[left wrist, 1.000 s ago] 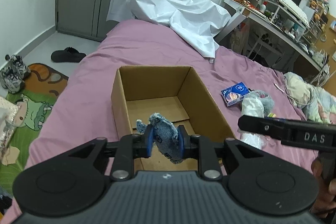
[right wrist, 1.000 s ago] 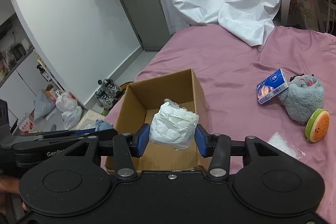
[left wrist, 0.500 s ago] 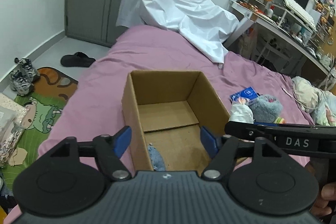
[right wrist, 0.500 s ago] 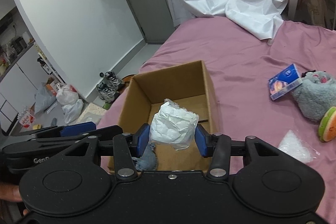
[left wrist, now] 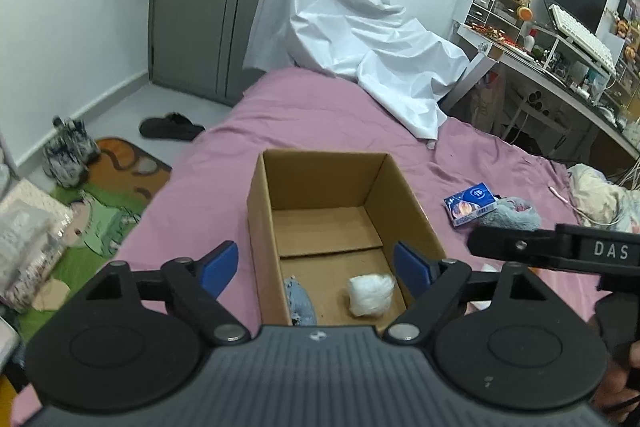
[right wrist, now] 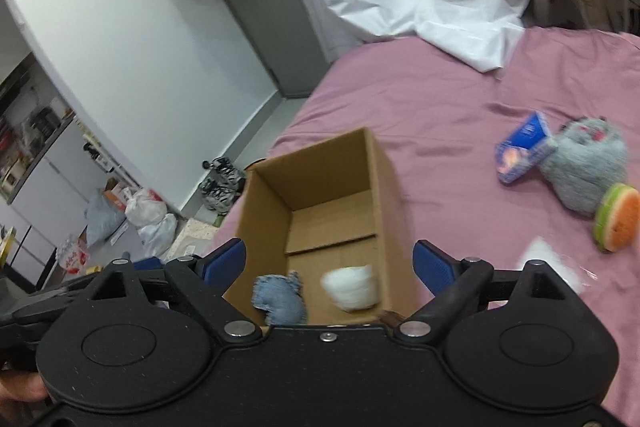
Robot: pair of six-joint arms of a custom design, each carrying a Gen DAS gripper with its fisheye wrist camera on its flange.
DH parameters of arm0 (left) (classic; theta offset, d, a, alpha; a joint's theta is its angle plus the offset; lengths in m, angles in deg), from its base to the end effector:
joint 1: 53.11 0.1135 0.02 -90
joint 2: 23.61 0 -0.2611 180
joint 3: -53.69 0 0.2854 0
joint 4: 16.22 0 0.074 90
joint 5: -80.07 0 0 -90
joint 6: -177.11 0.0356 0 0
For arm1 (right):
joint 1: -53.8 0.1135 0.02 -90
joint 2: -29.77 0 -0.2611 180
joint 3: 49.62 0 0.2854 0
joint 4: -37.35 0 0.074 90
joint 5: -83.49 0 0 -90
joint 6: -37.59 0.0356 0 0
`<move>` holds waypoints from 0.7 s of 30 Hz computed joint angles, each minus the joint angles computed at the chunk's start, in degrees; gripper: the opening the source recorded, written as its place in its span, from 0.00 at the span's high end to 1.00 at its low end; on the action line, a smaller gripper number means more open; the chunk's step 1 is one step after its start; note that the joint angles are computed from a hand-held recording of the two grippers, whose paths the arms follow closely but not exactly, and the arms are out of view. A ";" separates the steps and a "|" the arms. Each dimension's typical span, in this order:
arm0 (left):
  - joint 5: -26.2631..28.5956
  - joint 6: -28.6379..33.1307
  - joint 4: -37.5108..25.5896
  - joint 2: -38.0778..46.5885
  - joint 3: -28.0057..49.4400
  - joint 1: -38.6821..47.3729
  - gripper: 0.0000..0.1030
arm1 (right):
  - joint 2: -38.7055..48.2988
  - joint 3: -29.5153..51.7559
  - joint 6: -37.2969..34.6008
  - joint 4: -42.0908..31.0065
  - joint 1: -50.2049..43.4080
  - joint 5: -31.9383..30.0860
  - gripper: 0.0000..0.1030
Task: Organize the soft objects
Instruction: 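Carry both items over the cardboard box and open both tools to drop them, then move both tools back toward the bead bag and hamburger plush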
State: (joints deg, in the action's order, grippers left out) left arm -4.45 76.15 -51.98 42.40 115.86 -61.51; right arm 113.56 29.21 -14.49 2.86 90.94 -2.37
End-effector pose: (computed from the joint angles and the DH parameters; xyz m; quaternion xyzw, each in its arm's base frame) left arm 0.2794 -0.0447 0.2632 0.0002 0.9040 -0.1141 0.4120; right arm 0.2890 0.2157 0.2788 0.0216 0.9036 0.2340 0.3583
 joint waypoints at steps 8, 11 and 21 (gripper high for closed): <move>-0.61 -2.15 -3.37 -0.85 2.49 -2.57 0.18 | -7.47 -4.70 0.00 -1.89 -2.20 0.93 0.07; -0.91 -1.79 -4.65 -0.81 3.65 -4.13 0.18 | -9.73 -5.78 -0.44 -2.89 -2.89 1.11 0.05; -5.36 1.67 -5.91 -0.78 5.65 -10.38 0.18 | -17.32 -9.55 -1.48 -6.21 -6.74 -0.10 0.00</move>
